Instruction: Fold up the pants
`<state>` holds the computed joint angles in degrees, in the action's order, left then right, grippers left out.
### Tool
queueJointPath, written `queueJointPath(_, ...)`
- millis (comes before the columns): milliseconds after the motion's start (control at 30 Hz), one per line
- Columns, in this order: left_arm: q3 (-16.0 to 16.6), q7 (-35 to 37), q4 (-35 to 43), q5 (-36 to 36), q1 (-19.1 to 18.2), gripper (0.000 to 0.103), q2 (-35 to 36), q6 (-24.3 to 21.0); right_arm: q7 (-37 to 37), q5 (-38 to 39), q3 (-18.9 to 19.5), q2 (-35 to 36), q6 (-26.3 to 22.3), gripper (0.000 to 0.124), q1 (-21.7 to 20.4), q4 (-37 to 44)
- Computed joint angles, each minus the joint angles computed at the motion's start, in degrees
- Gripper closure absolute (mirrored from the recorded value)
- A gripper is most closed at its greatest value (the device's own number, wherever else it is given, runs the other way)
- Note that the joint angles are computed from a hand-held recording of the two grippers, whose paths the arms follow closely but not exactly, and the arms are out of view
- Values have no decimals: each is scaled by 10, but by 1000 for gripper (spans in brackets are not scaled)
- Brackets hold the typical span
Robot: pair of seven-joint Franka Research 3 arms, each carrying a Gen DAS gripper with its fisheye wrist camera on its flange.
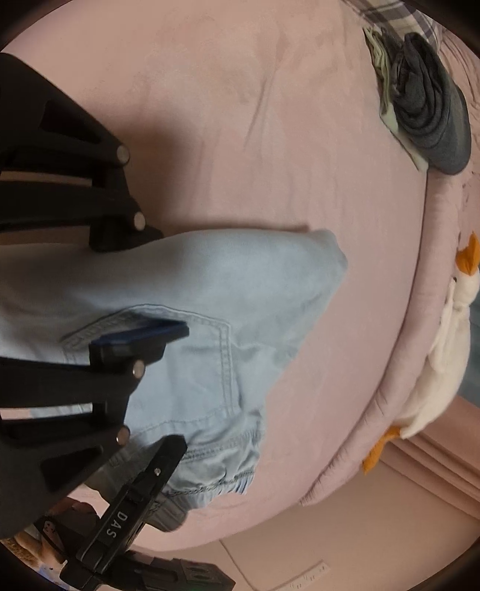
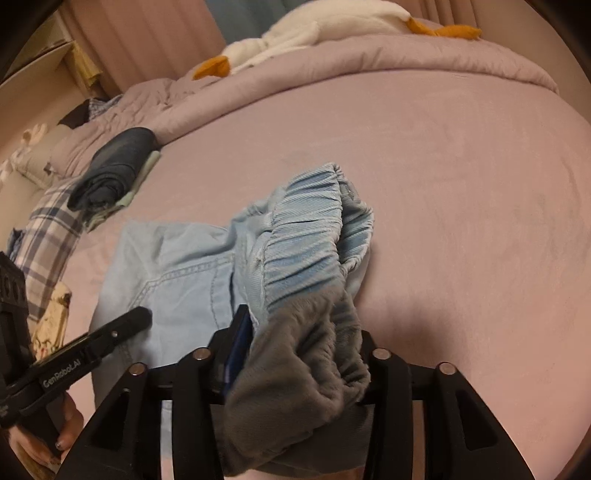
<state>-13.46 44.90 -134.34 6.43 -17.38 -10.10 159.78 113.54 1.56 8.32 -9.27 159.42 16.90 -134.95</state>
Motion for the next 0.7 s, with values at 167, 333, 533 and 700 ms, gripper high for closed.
queueJointPath(167, -20, -57, -12, 54, 15, 37, -51, -28, 30, -24, 5, -35, -3, 59, -14, -25)
queueJointPath(333, -45, -123, -45, 117, 26, 8, -132, -11, 62, -47, 23, -102, 18, 51, -41, -67)
queueJointPath(533, -62, -154, -64, 137, 16, 1, -203, -33, 68, -65, 62, -200, 47, 41, -72, -113)
queueJointPath(700, -78, -179, -67, 152, 9, 1, -222, -59, 43, -57, 80, -236, 61, 40, -73, -130)
